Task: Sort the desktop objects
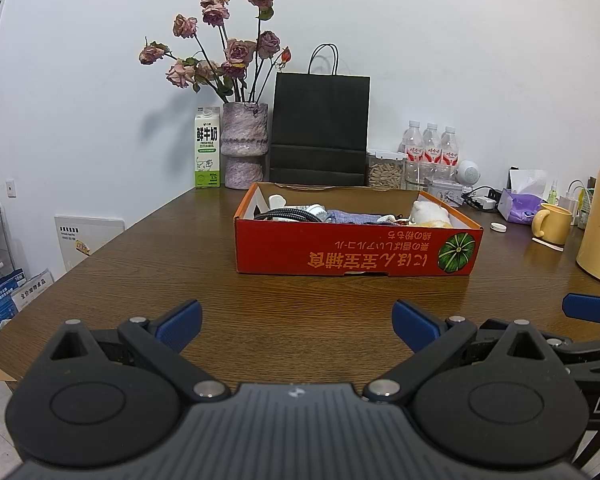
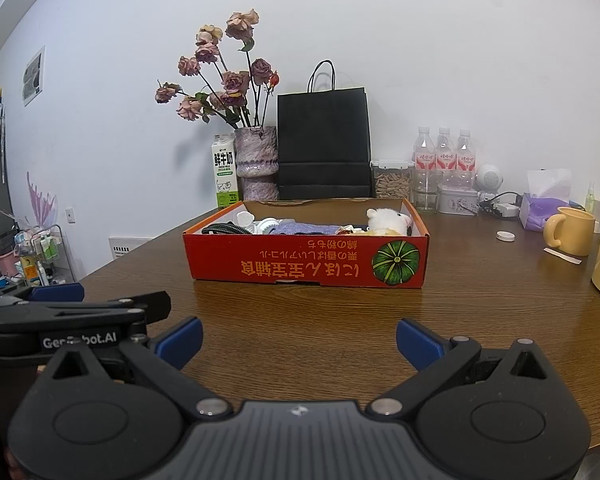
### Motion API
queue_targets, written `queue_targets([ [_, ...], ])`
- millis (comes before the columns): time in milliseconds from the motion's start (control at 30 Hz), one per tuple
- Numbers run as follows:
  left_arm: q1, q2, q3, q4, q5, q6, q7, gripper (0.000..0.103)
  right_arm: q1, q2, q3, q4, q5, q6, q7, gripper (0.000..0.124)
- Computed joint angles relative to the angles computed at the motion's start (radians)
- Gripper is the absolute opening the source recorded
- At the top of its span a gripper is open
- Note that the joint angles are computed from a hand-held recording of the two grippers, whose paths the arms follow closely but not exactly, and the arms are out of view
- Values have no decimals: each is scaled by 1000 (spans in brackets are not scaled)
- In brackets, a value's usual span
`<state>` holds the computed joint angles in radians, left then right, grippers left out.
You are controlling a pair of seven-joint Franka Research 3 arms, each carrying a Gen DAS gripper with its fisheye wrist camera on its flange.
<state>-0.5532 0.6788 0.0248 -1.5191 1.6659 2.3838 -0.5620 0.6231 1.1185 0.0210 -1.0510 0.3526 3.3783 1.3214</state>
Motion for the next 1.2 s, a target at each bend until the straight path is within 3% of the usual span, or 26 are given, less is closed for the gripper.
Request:
queue_targets([
  [1200,-2,-9,-1,-14,3,-14,-1,103,1,-4,-2,-7,0,3,1,103],
])
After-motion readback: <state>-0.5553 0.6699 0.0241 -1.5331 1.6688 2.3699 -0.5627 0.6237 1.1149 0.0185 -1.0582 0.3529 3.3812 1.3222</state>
